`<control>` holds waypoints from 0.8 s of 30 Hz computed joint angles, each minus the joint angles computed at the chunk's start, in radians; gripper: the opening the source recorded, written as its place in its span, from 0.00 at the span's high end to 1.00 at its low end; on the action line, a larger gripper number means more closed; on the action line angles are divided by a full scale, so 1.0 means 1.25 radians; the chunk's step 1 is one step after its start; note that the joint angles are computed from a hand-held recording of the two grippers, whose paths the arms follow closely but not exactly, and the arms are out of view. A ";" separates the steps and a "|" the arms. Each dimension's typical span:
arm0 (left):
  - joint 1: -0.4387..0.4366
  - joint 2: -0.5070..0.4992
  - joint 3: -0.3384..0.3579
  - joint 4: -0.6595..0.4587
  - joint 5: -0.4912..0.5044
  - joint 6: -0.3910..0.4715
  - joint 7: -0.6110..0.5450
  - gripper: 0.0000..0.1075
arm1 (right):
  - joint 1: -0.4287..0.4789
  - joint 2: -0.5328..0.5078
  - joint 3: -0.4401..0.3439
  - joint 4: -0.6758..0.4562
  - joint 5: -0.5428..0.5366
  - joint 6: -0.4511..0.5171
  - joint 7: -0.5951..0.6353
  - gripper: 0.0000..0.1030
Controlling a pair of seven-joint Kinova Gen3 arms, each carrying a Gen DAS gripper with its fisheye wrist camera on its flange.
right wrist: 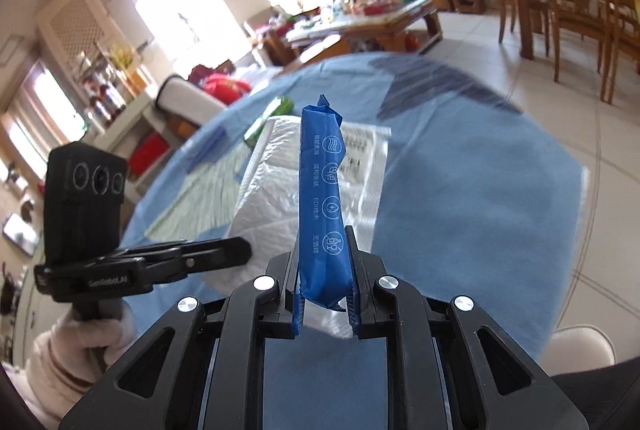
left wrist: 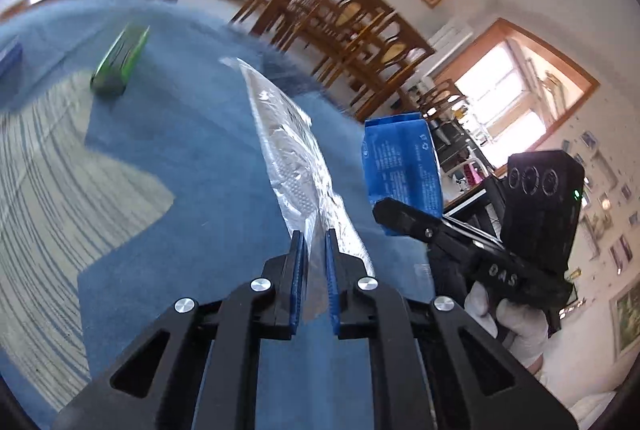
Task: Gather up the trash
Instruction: 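Carry the silver mailer and blue packet over the black bin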
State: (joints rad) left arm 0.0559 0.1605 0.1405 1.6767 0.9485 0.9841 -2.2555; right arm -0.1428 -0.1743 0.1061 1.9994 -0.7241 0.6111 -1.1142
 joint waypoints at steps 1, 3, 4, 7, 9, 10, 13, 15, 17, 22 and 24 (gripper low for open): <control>-0.003 -0.016 0.001 0.011 0.010 -0.002 -0.018 0.89 | 0.006 -0.016 -0.006 -0.002 0.014 -0.001 -0.014 0.84; -0.008 -0.039 -0.005 0.030 0.029 0.003 -0.048 0.89 | 0.008 -0.046 -0.007 -0.009 0.038 0.004 -0.034 0.84; -0.011 -0.051 -0.010 0.043 0.046 0.010 -0.067 0.89 | 0.007 -0.058 -0.007 -0.013 0.052 0.008 -0.046 0.84; -0.001 -0.073 -0.018 0.055 0.063 0.006 -0.084 0.89 | 0.008 -0.102 -0.019 -0.024 0.120 0.020 -0.097 0.84; -0.002 -0.089 -0.030 0.072 0.076 0.015 -0.108 0.89 | 0.015 -0.135 -0.030 -0.030 0.175 0.039 -0.133 0.84; -0.002 -0.096 -0.035 0.077 0.084 0.024 -0.117 0.89 | 0.011 -0.146 -0.023 -0.032 0.190 0.049 -0.139 0.84; 0.021 -0.104 -0.030 0.072 0.090 0.012 -0.109 0.89 | 0.012 -0.194 -0.011 -0.030 0.251 0.089 -0.166 0.84; 0.032 -0.106 -0.029 0.068 0.098 0.016 -0.111 0.89 | 0.014 -0.232 0.004 -0.021 0.284 0.118 -0.178 0.84; 0.044 -0.102 -0.024 0.062 0.102 0.016 -0.114 0.89 | 0.018 -0.275 0.026 -0.008 0.314 0.155 -0.185 0.84; 0.082 -0.092 -0.001 0.050 0.118 0.020 -0.127 0.89 | 0.045 -0.374 0.073 0.030 0.380 0.233 -0.205 0.84; 0.096 -0.084 0.008 0.044 0.129 0.026 -0.131 0.90 | 0.062 -0.422 0.107 0.053 0.407 0.263 -0.208 0.84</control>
State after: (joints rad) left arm 0.1761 0.0560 0.1502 1.7317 1.1095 1.0172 -2.4188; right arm -0.0647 -0.7016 0.2397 2.0657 -0.2155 0.9402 -1.3745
